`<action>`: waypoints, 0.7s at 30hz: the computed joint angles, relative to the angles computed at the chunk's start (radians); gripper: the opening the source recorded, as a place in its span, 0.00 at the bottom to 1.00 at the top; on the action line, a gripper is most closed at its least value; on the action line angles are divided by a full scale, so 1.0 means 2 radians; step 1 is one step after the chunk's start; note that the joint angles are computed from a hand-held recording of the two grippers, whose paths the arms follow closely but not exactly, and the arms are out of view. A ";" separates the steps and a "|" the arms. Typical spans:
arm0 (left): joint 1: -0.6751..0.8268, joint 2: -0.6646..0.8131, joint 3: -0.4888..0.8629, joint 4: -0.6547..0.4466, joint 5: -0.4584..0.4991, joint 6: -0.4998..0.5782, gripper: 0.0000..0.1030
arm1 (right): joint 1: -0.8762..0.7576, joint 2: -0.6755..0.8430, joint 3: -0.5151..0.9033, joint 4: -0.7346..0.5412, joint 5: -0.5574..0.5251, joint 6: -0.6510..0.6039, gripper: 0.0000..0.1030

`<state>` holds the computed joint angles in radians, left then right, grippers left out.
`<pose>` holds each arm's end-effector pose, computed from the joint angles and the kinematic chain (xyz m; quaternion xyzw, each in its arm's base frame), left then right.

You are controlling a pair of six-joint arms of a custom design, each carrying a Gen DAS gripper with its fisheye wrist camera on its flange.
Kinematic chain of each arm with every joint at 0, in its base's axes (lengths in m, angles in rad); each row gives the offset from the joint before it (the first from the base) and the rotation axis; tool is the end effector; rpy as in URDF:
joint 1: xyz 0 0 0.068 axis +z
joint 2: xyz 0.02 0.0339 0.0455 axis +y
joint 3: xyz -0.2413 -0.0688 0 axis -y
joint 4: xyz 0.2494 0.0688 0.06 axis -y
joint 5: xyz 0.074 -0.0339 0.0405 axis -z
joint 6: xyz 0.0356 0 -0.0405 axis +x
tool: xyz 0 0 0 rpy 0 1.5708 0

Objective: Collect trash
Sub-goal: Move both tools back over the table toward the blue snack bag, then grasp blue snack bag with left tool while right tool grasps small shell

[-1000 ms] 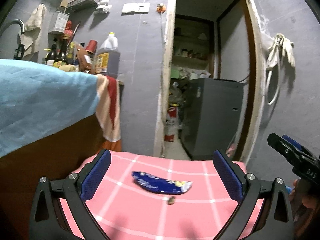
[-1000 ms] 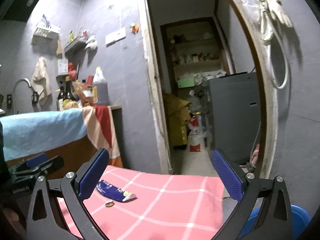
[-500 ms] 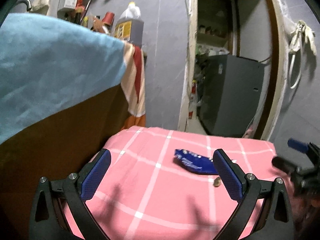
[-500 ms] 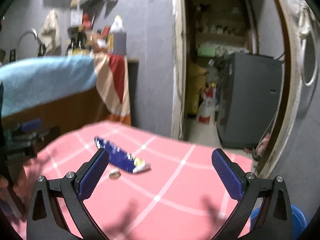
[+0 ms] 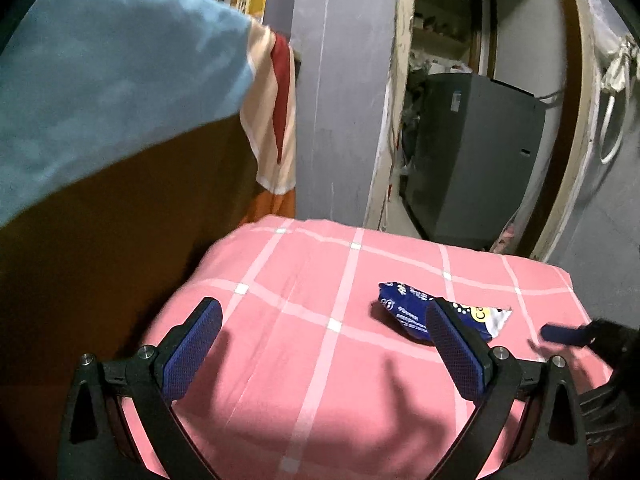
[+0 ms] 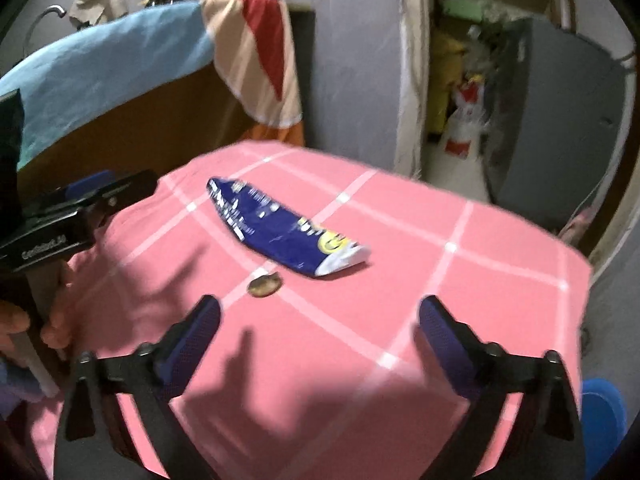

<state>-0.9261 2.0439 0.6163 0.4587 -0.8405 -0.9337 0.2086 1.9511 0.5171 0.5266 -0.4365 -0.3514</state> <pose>0.1896 -0.2081 0.0094 -0.1243 0.8715 0.0160 0.4741 0.2595 0.0703 0.0149 -0.3229 0.8676 0.1815 0.3317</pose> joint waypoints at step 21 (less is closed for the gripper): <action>0.027 0.003 -0.014 0.060 0.075 0.024 0.93 | 0.063 0.014 0.053 -0.091 0.044 -0.027 0.15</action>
<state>-0.8719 2.0495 0.5882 0.5780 -0.6897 -0.8863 0.3338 1.9798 0.6235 0.3454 -0.3492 -0.4048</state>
